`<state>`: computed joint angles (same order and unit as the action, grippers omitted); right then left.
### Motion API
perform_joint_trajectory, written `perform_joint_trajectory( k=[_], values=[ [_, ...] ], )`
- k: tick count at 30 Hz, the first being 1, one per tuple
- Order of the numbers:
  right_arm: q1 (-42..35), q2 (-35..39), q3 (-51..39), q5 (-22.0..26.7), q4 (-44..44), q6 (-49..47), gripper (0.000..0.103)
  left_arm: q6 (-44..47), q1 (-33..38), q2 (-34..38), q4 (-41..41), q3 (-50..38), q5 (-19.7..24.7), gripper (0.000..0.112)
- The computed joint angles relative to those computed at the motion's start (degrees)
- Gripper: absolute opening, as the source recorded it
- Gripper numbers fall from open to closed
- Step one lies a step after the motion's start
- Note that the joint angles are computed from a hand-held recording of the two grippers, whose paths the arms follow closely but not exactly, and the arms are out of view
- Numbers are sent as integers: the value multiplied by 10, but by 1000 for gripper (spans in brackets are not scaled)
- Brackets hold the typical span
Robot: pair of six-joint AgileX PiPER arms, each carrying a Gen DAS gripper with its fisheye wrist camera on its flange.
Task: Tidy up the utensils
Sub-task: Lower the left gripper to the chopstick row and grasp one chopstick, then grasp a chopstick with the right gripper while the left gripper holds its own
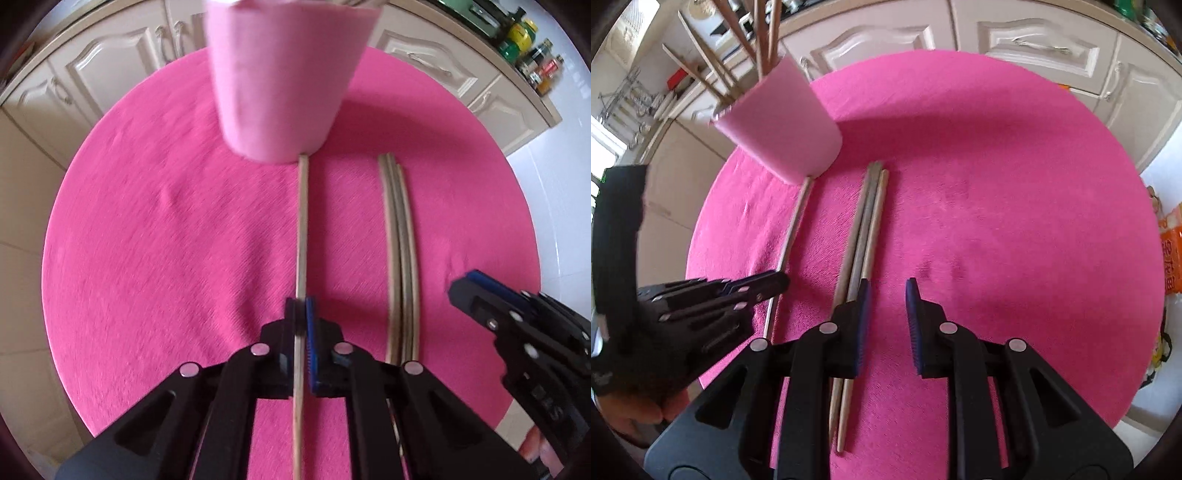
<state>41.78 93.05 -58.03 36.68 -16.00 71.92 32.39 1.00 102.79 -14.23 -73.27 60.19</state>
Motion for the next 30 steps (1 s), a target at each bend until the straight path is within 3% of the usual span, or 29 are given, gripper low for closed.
perform_joint_trajectory(
  k=[11,23,26,30],
  values=[
    [-21,68,-71,45,56,-80,20,17,57,-3,-5,5,14,6],
    [-12,179,-255,215,59,-120,20,-96,-35,33,51,-34,-1,7],
    [-12,176,-249,204,63,-134,15,-96,-40,37,54,-39,-2,7],
    [-44,120,-165,124,111,-155,6,-71,-22,25,25,-24,-9,6]
  ],
)
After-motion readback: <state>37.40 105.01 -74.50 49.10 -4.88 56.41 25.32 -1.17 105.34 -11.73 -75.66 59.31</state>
